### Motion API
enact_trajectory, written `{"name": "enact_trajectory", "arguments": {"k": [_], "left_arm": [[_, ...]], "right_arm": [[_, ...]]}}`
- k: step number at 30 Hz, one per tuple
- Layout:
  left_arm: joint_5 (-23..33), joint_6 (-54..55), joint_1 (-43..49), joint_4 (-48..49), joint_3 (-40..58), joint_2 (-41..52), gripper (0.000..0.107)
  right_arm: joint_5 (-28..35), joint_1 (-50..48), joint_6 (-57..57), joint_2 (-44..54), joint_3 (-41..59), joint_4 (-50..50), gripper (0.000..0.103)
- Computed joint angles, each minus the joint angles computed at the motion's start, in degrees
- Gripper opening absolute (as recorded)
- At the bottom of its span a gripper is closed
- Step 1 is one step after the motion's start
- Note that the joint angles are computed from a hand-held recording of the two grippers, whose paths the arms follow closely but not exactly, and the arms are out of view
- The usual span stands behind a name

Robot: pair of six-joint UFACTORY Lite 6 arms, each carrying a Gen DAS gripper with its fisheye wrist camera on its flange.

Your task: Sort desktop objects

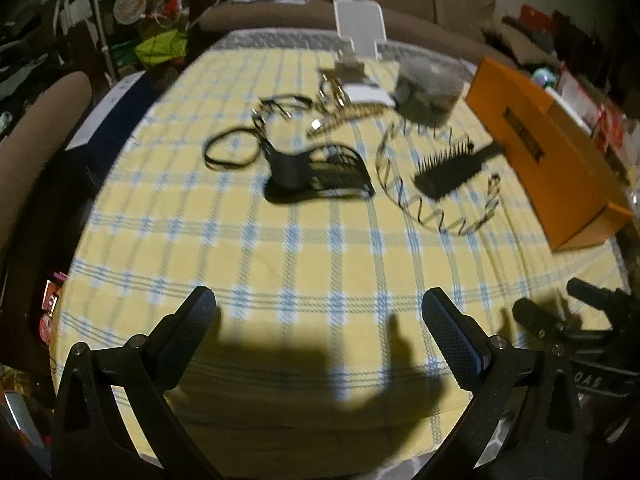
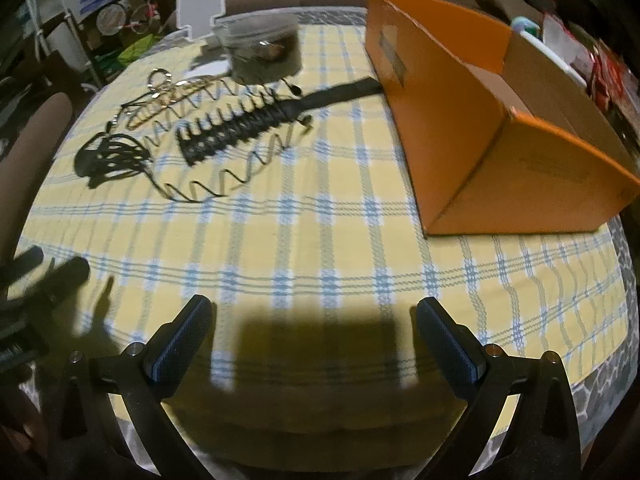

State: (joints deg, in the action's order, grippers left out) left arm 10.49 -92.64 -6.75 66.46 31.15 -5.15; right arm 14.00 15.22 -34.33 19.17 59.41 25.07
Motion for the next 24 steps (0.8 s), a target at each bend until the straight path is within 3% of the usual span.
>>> {"name": "enact_trajectory", "arguments": {"k": [7,13,19,24], "left_arm": [[0.25,27.08,6.44,-20.91,-1.08,-8.53,0.103],[5.15,44.68,7.83,-35.89,-0.98,-16.68,0.103],[14.68,48.02,4.78,-37.08,1.41,-24.51,0.103],[21.14,50.38,2.19,-38.47,4.78,-29.22,0.103]], "right_arm": [[0.51,3.66,2.79,-4.89,-1.81,-2.78,0.103],[1.94,6.8,11.3,-9.3,-1.21,-10.81,0.103],[5.08,7.41,16.06,-14.55,0.27,-14.16,0.103],[8.51,5.66,12.5,-19.42,0.19,-9.76,0.103]]}}
